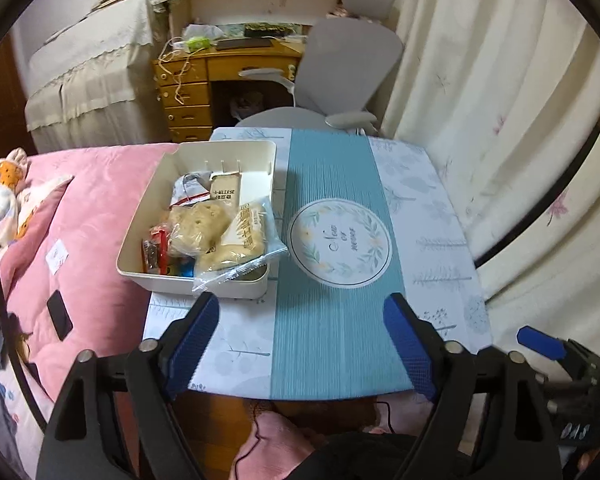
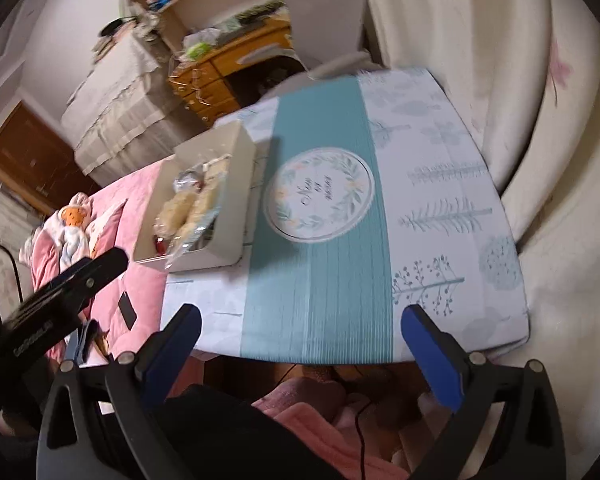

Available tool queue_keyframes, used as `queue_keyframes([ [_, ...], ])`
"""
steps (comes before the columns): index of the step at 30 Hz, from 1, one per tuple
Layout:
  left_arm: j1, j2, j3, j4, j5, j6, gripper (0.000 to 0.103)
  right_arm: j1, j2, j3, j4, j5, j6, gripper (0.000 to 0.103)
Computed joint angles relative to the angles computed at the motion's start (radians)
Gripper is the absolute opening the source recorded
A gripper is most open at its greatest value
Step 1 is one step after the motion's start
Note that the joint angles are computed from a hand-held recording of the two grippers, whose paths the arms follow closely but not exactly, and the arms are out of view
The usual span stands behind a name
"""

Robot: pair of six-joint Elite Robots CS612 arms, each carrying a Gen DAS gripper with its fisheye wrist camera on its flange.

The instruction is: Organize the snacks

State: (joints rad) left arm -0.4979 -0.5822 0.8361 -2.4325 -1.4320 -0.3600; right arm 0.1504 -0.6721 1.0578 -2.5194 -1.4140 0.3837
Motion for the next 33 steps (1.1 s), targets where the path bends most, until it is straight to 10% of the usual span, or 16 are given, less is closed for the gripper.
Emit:
queue_keyframes([
  [9, -0.026, -0.047, 0.076, -0.023, 0.075, -0.001, 0.102, 0.034, -0.062, 0.076, -0.095, -0.131, -0.09, 0.101],
  [33, -0.064, -0.025, 0.052, -0.032, 0.151, 0.06, 0.102, 0.016, -0.095, 0.163, -0.155, -0.195, 0.0, 0.103],
])
